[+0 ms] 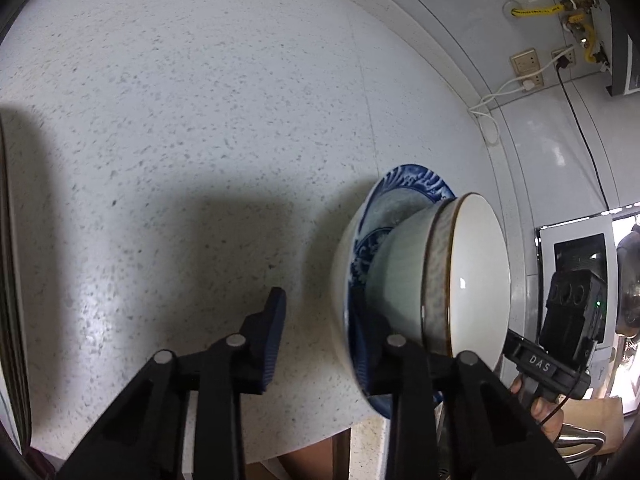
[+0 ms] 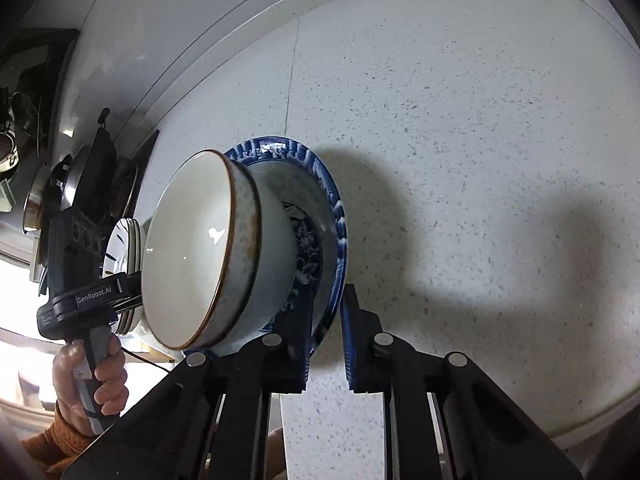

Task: Organize plates and bowls
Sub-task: 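Grasp the blue floral plate rim with both grippers and lift it with the bowls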

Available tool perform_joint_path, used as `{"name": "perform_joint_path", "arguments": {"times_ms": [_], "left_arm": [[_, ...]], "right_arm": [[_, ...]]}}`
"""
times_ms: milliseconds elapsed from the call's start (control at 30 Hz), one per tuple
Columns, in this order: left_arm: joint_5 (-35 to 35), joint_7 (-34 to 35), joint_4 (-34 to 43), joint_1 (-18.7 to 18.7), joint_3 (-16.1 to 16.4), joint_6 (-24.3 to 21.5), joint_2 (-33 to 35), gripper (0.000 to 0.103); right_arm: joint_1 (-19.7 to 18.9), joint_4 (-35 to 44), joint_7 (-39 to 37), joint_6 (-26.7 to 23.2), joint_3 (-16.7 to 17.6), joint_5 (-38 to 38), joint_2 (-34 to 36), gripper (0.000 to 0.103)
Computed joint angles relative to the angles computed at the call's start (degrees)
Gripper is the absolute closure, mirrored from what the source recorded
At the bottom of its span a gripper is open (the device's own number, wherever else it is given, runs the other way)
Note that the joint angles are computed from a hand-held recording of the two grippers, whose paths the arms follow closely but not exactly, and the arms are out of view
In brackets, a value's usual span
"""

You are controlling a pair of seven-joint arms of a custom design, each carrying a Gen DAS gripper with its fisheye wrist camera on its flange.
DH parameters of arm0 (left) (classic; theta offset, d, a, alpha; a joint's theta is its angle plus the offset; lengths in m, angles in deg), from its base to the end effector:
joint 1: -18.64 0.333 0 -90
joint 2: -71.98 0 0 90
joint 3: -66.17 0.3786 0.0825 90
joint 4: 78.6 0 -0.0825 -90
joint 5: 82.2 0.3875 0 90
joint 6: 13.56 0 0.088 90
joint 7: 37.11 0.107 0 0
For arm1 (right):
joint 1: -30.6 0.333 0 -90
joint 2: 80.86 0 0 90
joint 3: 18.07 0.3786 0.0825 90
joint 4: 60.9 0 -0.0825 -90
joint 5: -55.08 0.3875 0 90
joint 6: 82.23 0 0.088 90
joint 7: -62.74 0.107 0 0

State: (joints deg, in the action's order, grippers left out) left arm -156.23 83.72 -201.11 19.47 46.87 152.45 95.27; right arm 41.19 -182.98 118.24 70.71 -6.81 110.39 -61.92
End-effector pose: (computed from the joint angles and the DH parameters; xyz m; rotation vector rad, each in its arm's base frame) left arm 0.5853 -0.1252 0.2849 2.3497 -1.5248 0.9085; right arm 0.5745 0.1979 0.3225 -1.9339 1.6979 0.2976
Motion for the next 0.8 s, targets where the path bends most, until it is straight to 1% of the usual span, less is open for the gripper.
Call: {"name": "perform_joint_path", "arguments": {"times_ms": [67, 133, 267, 367, 467, 533, 600, 700, 800], "left_arm": [[-1.1, 1.4, 0.8, 0.8, -0.4, -1.6, 0.6, 0.083], [0.3, 1.0, 1.6, 0.5, 0.2, -2.3, 1.2, 0.086], [1.0, 0.9, 3.1, 1.4, 0.3, -4.5, 2.4, 0.087], [0.4, 2.1, 3.8, 2.7, 0.3, -7.2, 2.8, 0.087], [-0.1, 3.6, 4.5, 3.7, 0.5, -9.9, 3.4, 0.087], [-0.6, 4.7, 5.4, 4.6, 0.7, -13.0, 4.1, 0.088], [-1.5, 5.1, 5.7, 5.1, 1.0, -15.2, 4.6, 0.091], [0.5, 4.4, 5.7, 3.5, 2.1, -14.1, 4.3, 0.093], [1.9, 2.7, 5.7, 3.0, 2.3, -13.6, 4.1, 0.093]], "right_arm": [[-0.5, 0.8, -0.1, -1.2, 0.0, 0.4, 0.6, 0.090], [-0.5, 1.3, 0.3, -1.9, -0.2, 0.0, 1.1, 0.091], [-0.1, 3.1, 3.1, -3.3, -0.7, -3.2, 2.4, 0.091], [-0.8, 4.7, 4.1, -5.3, -0.5, -4.2, 3.8, 0.091], [-2.3, 6.3, 3.8, -8.6, 0.4, -2.7, 5.3, 0.090], [-3.3, 6.8, 2.5, -10.3, 0.8, -0.8, 6.1, 0.090], [-3.7, 6.9, 1.8, -11.2, 0.7, 0.1, 6.2, 0.090], [-3.3, 6.7, 1.6, -11.4, 0.1, 0.3, 6.0, 0.091], [-2.8, 6.2, 2.0, -10.8, -0.3, 0.1, 5.8, 0.092]]}}
